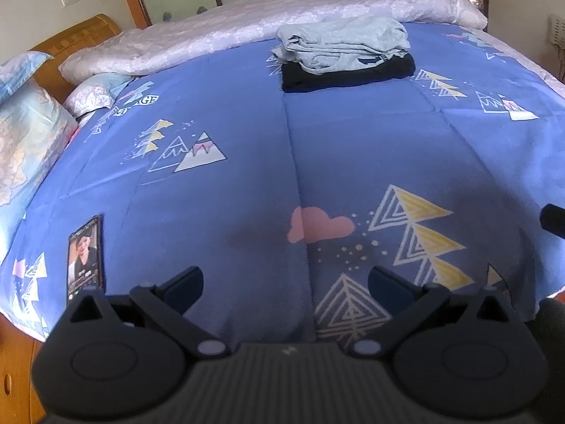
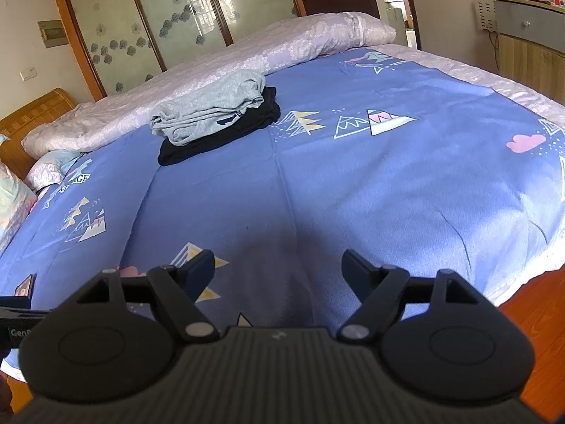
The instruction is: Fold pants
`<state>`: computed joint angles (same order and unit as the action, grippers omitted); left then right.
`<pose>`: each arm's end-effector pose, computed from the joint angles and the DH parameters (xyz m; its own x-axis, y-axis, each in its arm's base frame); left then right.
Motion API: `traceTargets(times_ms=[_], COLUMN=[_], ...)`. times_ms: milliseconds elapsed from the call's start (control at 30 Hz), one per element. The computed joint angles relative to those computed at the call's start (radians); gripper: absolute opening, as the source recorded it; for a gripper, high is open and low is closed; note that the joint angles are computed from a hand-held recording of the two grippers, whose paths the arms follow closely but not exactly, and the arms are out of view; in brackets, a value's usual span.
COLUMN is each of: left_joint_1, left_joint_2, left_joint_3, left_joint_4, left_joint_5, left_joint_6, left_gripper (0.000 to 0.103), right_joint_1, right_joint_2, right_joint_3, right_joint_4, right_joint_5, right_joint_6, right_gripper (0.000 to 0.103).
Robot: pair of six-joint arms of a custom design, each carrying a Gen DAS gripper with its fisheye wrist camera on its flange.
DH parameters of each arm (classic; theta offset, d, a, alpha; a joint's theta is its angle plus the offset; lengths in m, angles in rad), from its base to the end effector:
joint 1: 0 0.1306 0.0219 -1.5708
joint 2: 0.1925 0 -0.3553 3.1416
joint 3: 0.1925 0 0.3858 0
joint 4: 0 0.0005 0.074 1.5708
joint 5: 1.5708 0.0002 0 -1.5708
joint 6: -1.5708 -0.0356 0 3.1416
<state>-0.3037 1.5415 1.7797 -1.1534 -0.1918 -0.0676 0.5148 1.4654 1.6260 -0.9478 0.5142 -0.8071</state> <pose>0.4988 -0.1497 0.4857 -0.7423 0.3021 -0.5980 0.2334 0.9533 0.1919 0.4507 0.2343 0.4717 -0.5178 0.4296 -0.7398 0.3578 0.8942 0.2688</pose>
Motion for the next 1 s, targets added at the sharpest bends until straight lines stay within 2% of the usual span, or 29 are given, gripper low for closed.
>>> traceTargets(times_ms=[300, 800, 1000], left_joint_1=[0.009, 0.028, 0.028], left_joint_2=[0.000, 0.014, 0.016], left_joint_3=[0.004, 0.004, 0.002], left_joint_4=[0.031, 0.044, 0.032], left_joint_5=[-0.040, -0.100, -0.100], left_joint_6=[-0.002, -0.020, -0.027], left_gripper=[0.103, 0.103, 0.103], right_joint_1=[-0.001, 0.000, 0.002], right_joint_2=[-0.002, -0.002, -0.001], right_joint_3=[-0.002, 0.000, 0.002], right_joint_4=[0.002, -0.004, -0.006], right_joint_5=[-0.001, -0.006, -0.005], right_joint_6=[0.002, -0.007, -0.011], right_gripper=[0.081, 0.081, 0.081])
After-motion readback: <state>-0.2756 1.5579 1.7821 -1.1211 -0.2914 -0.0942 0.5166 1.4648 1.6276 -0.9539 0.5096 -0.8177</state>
